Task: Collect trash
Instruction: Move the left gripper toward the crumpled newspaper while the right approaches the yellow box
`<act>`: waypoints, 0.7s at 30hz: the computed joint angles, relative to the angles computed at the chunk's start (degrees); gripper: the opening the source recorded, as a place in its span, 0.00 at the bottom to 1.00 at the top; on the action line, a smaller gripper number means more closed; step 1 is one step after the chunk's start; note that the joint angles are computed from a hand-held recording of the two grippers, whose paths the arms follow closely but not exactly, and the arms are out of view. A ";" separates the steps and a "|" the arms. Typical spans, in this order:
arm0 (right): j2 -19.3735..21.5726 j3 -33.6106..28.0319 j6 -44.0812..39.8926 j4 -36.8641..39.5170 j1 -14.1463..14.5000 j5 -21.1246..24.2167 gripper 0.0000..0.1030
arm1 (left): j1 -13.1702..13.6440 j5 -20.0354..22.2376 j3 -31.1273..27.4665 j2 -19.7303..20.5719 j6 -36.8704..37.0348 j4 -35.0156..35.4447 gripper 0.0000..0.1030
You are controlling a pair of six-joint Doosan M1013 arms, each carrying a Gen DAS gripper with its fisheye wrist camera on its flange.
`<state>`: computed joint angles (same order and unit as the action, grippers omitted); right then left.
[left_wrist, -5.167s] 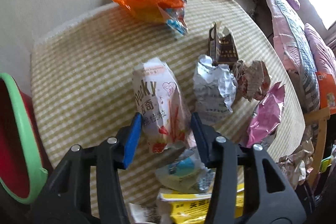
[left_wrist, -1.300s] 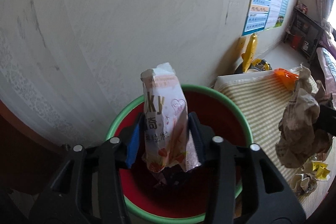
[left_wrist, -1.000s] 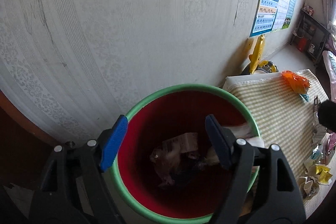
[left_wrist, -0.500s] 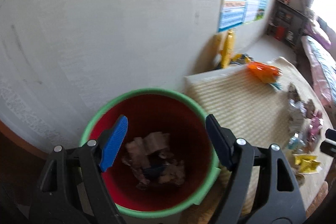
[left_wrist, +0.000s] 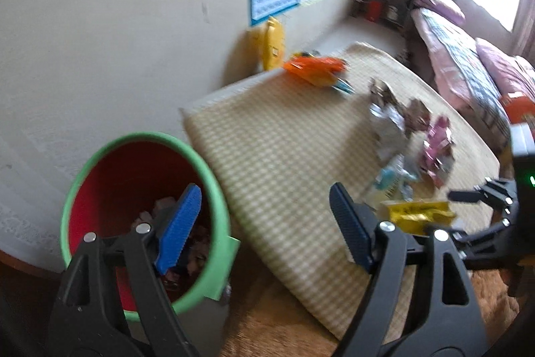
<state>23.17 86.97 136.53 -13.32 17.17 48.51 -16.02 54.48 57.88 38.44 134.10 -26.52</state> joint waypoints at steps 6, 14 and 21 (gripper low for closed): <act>-1.86 2.97 0.68 6.38 -1.73 -5.90 0.39 | -1.11 4.99 1.71 -0.64 3.36 -0.49 0.75; -4.19 4.78 10.12 1.38 -1.59 -6.02 0.42 | -3.04 15.21 0.62 1.73 -1.76 4.55 0.76; -6.55 7.40 17.84 -2.63 -1.17 -8.16 0.48 | -3.74 14.60 1.61 1.76 -3.74 8.13 0.76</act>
<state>16.63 94.37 154.36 -15.94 16.00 40.35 -19.76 69.08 59.49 40.20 130.36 -18.39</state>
